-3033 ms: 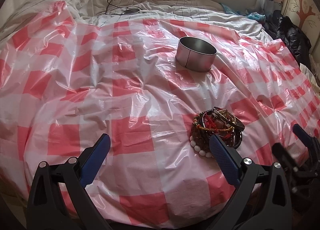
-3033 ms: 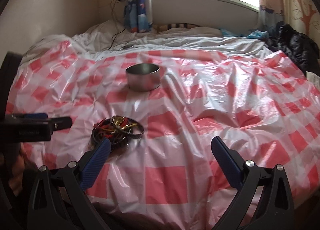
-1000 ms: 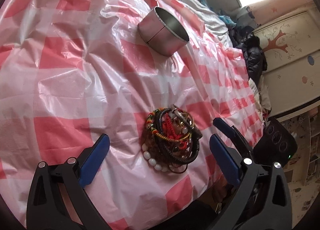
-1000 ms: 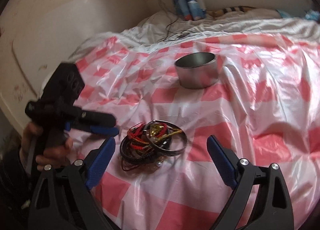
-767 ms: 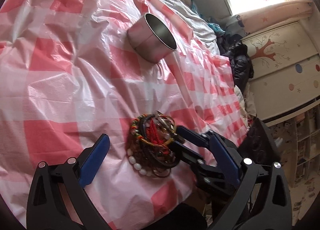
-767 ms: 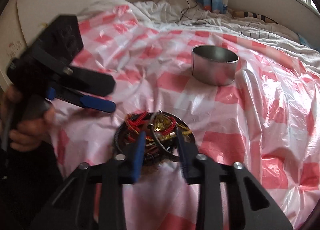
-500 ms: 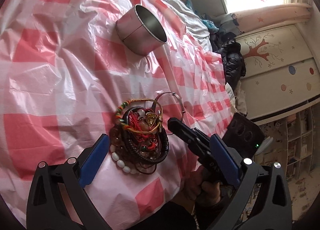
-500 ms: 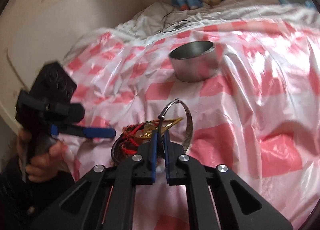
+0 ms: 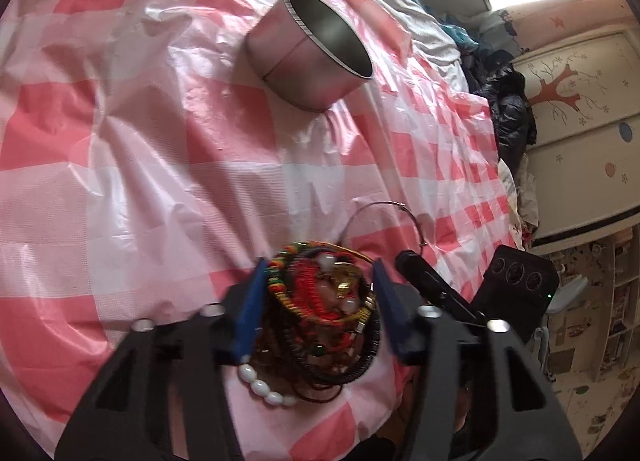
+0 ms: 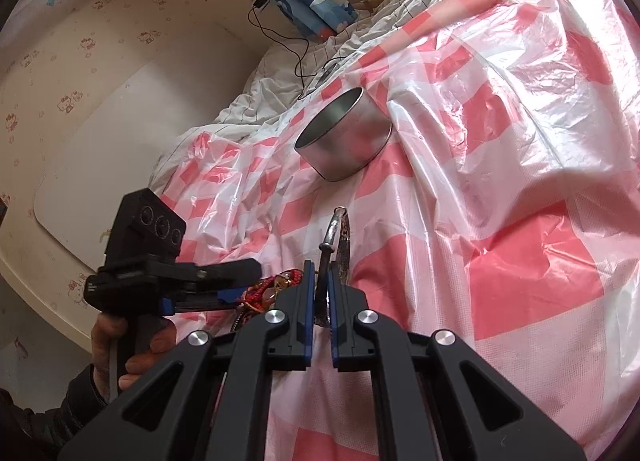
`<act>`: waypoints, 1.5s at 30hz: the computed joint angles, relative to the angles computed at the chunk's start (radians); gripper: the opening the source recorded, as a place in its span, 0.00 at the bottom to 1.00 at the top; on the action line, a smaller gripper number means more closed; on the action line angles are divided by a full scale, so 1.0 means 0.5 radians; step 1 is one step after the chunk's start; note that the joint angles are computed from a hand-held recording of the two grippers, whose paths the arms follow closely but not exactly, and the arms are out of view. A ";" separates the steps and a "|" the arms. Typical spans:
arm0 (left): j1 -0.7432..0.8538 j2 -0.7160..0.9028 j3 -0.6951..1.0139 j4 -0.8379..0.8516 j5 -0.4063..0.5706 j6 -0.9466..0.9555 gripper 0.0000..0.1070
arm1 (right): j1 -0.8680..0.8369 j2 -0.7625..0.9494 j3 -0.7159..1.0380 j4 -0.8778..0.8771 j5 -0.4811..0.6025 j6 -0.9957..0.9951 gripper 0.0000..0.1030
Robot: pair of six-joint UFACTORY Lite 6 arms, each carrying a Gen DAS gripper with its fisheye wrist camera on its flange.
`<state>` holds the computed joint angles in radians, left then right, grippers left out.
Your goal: Organize jewelry
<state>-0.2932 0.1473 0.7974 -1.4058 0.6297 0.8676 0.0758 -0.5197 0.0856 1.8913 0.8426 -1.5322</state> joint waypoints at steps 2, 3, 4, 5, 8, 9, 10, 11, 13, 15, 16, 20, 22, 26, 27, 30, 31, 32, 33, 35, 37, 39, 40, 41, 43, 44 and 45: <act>0.035 0.011 -0.021 -0.047 0.004 0.047 0.20 | -0.050 0.027 -0.003 -0.025 0.055 -0.005 0.07; 0.044 0.005 -0.029 -0.046 -0.004 0.055 0.15 | -0.053 0.028 -0.005 -0.026 0.059 -0.002 0.07; 0.051 -0.011 -0.041 -0.056 -0.018 0.068 0.15 | -0.052 0.030 -0.003 -0.028 0.059 0.001 0.07; 0.060 -0.034 -0.055 -0.068 -0.031 0.080 0.15 | -0.049 0.033 0.001 -0.028 0.057 0.005 0.07; 0.094 -0.090 -0.092 -0.109 -0.032 0.125 0.13 | -0.082 0.094 0.014 -0.026 0.114 -0.002 0.07; 0.099 -0.115 -0.107 -0.123 -0.044 0.144 0.09 | -0.105 0.128 0.018 -0.026 0.149 -0.012 0.07; 0.105 -0.134 -0.114 -0.135 -0.039 0.162 0.08 | -0.109 0.152 0.025 -0.018 0.167 -0.017 0.07; 0.113 -0.149 -0.121 -0.148 -0.026 0.185 0.05 | -0.114 0.165 0.025 -0.013 0.181 -0.021 0.07; 0.120 -0.175 -0.137 -0.202 0.008 0.262 0.05 | -0.112 0.194 0.036 0.002 0.197 -0.026 0.07; 0.101 -0.168 -0.125 -0.202 0.029 0.277 0.05 | -0.079 0.211 0.056 0.027 0.171 -0.014 0.07; 0.067 -0.145 -0.102 -0.177 0.015 0.255 0.05 | -0.066 0.228 0.070 0.032 0.160 -0.010 0.07; -0.021 -0.034 -0.030 -0.078 0.017 0.187 0.06 | -0.009 0.337 0.148 0.044 0.097 0.018 0.07; -0.030 -0.033 -0.018 -0.073 0.002 0.173 0.06 | 0.013 0.336 0.157 0.071 0.069 0.010 0.07; -0.025 -0.024 -0.017 -0.111 0.014 0.220 0.06 | 0.052 0.235 0.106 0.142 0.020 -0.010 0.06; -0.032 -0.045 -0.025 -0.122 0.003 0.239 0.06 | 0.044 0.198 0.083 0.160 0.025 -0.017 0.06; -0.011 -0.136 -0.076 -0.230 0.039 0.366 0.00 | -0.076 0.172 0.019 0.161 0.165 -0.052 0.06; 0.003 -0.161 -0.096 -0.265 0.067 0.404 0.00 | -0.124 0.180 0.003 0.154 0.216 -0.065 0.06; 0.020 -0.177 -0.107 -0.282 0.100 0.428 0.00 | -0.176 0.212 -0.005 0.141 0.279 -0.079 0.06; 0.037 -0.190 -0.120 -0.301 0.137 0.453 0.00 | -0.219 0.243 -0.010 0.131 0.329 -0.096 0.06; 0.058 -0.209 -0.138 -0.337 0.187 0.493 0.00 | -0.240 0.248 -0.018 0.135 0.355 -0.099 0.06; 0.023 -0.228 -0.118 -0.258 0.098 0.417 0.00 | -0.259 0.274 -0.008 0.120 0.378 -0.101 0.06; -0.005 -0.176 -0.053 -0.144 0.021 0.318 0.00 | -0.264 0.313 0.004 0.123 0.395 -0.111 0.06; -0.034 -0.145 -0.003 -0.058 -0.040 0.245 0.01 | -0.288 0.329 0.010 0.101 0.412 -0.106 0.06; -0.076 -0.097 0.080 0.090 -0.109 0.132 0.09 | -0.305 0.341 0.012 0.089 0.425 -0.106 0.06; -0.145 0.015 0.242 0.407 -0.196 -0.138 0.44 | -0.341 0.362 0.010 0.068 0.451 -0.113 0.06; -0.177 0.053 0.303 0.542 -0.254 -0.265 0.65 | -0.353 0.369 0.007 0.064 0.459 -0.116 0.06; -0.197 0.091 0.352 0.602 -0.284 -0.308 0.68 | -0.363 0.389 0.009 0.066 0.471 -0.126 0.06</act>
